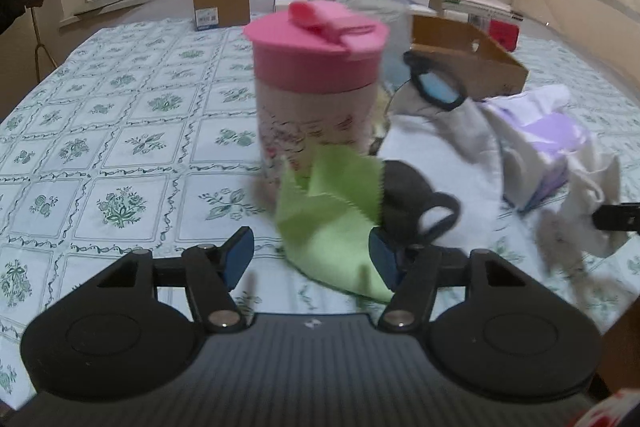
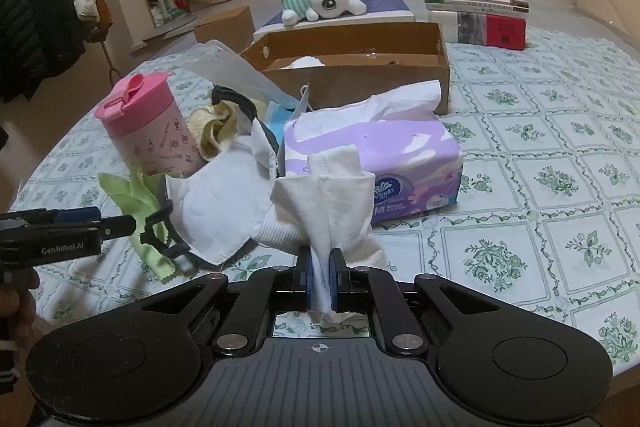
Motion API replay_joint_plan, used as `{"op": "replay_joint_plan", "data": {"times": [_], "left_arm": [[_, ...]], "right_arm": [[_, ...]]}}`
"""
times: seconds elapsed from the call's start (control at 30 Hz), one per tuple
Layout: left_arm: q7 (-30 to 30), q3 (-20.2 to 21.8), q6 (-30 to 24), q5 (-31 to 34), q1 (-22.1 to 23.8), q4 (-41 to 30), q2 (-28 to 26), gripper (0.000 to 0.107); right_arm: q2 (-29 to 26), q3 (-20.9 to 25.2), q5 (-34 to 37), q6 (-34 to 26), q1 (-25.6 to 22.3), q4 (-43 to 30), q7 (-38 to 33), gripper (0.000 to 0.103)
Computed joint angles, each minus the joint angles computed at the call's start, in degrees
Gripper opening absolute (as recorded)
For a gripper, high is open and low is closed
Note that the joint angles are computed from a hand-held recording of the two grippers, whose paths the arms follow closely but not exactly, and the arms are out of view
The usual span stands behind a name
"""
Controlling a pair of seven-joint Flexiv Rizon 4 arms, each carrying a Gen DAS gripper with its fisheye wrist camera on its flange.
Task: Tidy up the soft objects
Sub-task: 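Grasp the green cloth with the left gripper, then carry the green and white cloths into the cardboard box and release both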
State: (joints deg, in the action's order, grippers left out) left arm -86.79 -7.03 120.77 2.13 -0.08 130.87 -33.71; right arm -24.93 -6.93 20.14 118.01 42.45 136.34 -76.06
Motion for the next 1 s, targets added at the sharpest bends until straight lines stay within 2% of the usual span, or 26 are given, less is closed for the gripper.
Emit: {"op": "replay_joint_plan", "data": {"times": [0.2, 0.27, 0.3, 0.33, 0.37, 0.47, 0.67, 0.83, 1.0], "left_arm": [[1.65, -3.96, -2.89, 4.37, 4.49, -3.17, -2.81, 0.06], [2.65, -3.91, -3.92, 4.46, 4.13, -3.96, -3.44, 0.057], [3.31, -2.9, -3.91, 3.83, 2.83, -4.13, -3.52, 0.043], [3.92, -2.11, -4.08, 3.24, 1.86, -4.15, -3.47, 0.035], [4.4, -1.73, -4.53, 2.8, 1.36, -3.98, -3.23, 0.021], [4.59, -3.48, -5.21, 3.46, 3.38, -2.61, -2.18, 0.007], [2.73, -6.47, -4.03, 6.55, 8.28, 2.18, 2.72, 0.004], [-0.58, -12.06, -4.73, 11.62, 15.51, 5.0, 8.07, 0.004], [-4.11, -19.42, -6.29, 16.37, 22.23, 5.28, 12.22, 0.004]], "right_arm": [[-0.62, -0.85, -0.03, -0.89, 0.77, -0.76, 0.05, 0.008], [-0.73, -1.49, 0.07, -1.32, 1.34, -0.92, 0.1, 0.008], [-0.78, -1.9, 0.13, -1.48, 1.69, -0.98, 0.11, 0.008], [-0.79, -2.3, 0.28, -1.51, 2.08, -0.94, 0.12, 0.008], [-0.78, -2.67, 0.42, -1.58, 2.44, -0.95, 0.16, 0.008], [-0.65, -3.24, 0.6, -1.51, 2.91, -0.84, 0.26, 0.008], [0.81, -4.56, 2.17, -0.37, 4.96, -0.08, -0.93, 0.008], [2.93, -6.07, 5.09, 0.58, 7.6, 0.47, -3.49, 0.008], [5.04, -6.39, 8.39, 1.44, 8.78, 0.7, -6.29, 0.008]]}}
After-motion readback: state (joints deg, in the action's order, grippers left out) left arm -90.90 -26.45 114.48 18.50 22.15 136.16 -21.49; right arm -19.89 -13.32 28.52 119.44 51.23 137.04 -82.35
